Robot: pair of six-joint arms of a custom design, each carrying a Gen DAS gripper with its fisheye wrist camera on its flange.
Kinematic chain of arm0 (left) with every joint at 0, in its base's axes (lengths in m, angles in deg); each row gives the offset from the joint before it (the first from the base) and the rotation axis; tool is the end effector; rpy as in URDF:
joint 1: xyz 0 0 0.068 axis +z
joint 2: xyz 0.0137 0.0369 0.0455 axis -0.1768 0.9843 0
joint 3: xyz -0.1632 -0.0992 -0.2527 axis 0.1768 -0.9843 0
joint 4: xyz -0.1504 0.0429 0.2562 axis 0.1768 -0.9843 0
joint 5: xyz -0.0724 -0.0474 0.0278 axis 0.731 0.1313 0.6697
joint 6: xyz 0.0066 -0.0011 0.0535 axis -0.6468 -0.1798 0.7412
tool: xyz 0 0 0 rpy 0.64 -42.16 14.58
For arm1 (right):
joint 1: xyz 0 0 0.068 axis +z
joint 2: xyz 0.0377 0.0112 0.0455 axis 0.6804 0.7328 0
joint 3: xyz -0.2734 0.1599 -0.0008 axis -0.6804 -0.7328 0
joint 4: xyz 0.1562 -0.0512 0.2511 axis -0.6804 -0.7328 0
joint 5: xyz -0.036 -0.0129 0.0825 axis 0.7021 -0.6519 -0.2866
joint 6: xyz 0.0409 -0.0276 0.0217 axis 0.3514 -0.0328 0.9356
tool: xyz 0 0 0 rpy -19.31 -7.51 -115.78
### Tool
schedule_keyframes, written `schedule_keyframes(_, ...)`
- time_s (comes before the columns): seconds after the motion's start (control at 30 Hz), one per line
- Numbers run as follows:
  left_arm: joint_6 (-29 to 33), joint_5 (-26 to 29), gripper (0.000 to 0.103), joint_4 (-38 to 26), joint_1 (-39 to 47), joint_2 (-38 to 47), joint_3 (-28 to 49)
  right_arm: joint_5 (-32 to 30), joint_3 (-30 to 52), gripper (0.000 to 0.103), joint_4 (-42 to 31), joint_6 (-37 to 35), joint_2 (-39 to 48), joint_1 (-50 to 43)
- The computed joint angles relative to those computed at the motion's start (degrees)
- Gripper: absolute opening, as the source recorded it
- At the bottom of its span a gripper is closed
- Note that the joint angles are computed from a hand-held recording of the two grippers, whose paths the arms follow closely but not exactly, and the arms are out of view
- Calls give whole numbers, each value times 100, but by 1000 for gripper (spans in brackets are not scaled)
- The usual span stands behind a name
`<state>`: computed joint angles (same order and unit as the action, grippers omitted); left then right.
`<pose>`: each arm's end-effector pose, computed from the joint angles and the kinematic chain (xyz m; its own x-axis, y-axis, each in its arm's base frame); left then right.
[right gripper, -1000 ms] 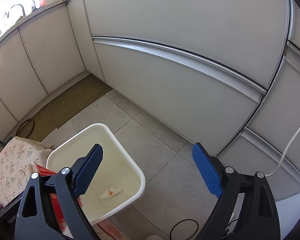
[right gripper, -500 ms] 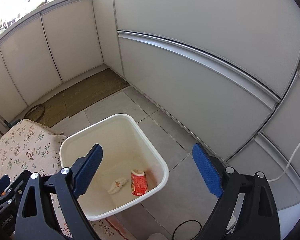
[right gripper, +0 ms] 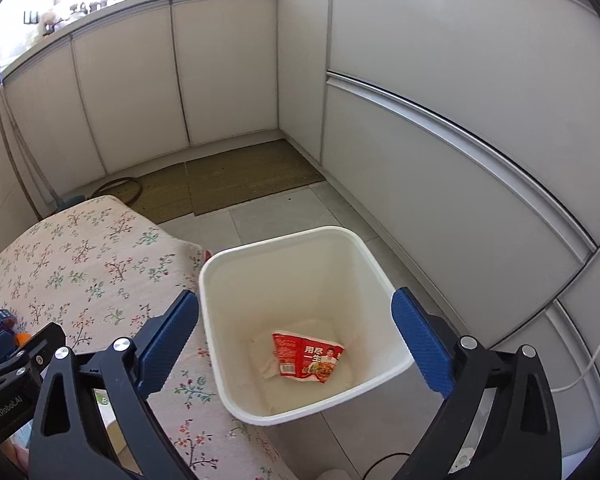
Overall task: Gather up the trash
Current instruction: 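Move the left gripper back over the table toward the yellow packet, then close the left gripper on the yellow snack packet and lift it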
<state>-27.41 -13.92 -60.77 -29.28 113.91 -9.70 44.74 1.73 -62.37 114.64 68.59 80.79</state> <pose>0.2090 -0.0655 0.2677 -0.7720 -0.1586 -0.6156 -0.1068 0.9870 -0.1204 0.2125 0.1411 0.2763 -0.6867 0.1339 -0.7145 0.1869 0.9824 0.0044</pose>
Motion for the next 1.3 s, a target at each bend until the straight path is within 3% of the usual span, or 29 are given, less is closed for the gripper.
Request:
schedule_keyframes(0.33,1133,944,96,-441,2461,-838,-439,170,724,95,150,16,1043,1119)
schedule_keyframes(0.53,2217,1602,96,-519,4331,-676,-520,190,1270,95,259,-104,1759,1617)
schedule_keyframes(0.7,2934,2051,96,-403,5784,16,-263,144,1715,95,228,-168,2329,1929)
schedule_keyframes(0.87,3295,1890,96,-117,6423,1270,451,77,1950,95,231,-231,2637,2042)
schedule_keyframes(1.17,3785,1399,92,-78,6762,3566,1944,-253,2172,95,148,-289,2914,1901)
schedule_keyframes(1.3,3783,977,88,124,6839,4140,2186,-593,2196,95,189,-215,2935,1767)
